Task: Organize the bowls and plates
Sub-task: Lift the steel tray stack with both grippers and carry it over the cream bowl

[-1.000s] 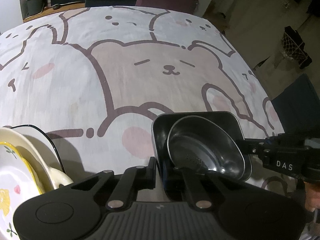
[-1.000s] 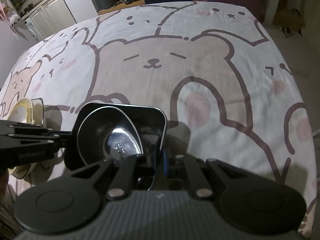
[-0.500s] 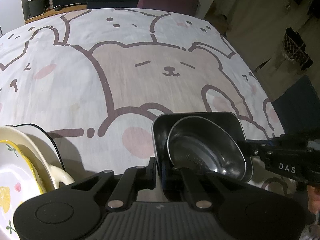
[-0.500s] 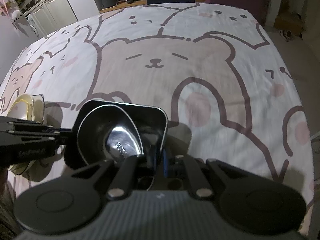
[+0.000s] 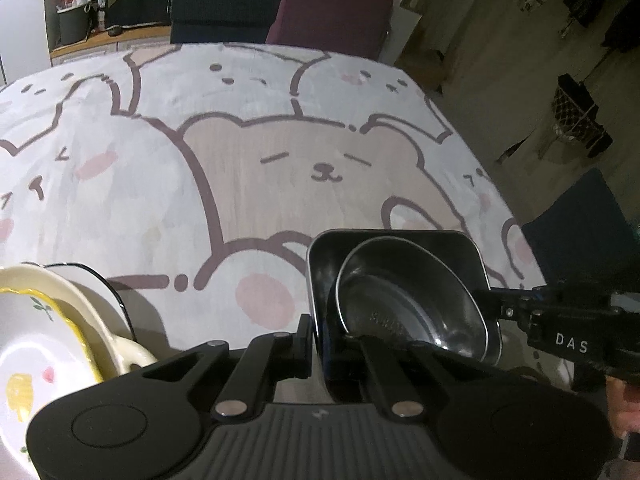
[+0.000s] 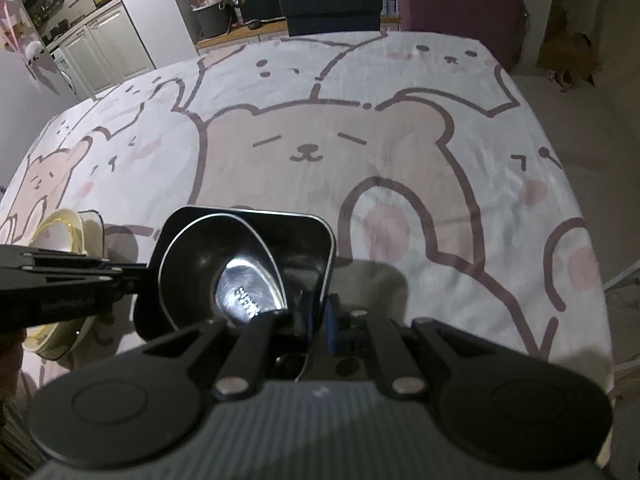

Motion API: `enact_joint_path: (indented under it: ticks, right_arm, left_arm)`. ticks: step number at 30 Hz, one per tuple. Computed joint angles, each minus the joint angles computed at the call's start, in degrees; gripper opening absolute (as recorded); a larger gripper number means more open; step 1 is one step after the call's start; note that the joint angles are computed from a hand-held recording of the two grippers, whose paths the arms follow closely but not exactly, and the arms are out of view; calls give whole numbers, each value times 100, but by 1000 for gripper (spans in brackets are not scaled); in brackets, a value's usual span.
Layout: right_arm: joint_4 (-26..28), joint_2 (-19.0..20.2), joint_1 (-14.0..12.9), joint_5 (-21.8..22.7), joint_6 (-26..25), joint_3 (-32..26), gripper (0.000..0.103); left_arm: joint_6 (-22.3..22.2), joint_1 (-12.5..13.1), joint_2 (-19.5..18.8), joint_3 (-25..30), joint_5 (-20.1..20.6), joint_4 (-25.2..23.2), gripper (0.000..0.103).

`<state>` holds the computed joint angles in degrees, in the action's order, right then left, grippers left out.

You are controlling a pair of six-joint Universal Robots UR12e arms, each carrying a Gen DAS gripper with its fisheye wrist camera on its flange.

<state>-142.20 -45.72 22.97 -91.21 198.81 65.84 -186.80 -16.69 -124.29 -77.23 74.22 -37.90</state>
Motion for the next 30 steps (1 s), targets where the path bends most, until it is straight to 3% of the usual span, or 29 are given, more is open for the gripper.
enact_joint_path:
  ticks: [14, 30]
  right_arm:
    - [-408, -120, 238, -206, -19, -130, 8]
    - [116, 458, 707, -119, -400, -1462, 8]
  left_arm:
    - [-74, 238, 537, -451, 98, 537, 4]
    - [-232, 764, 1209, -1206, 450, 848, 4]
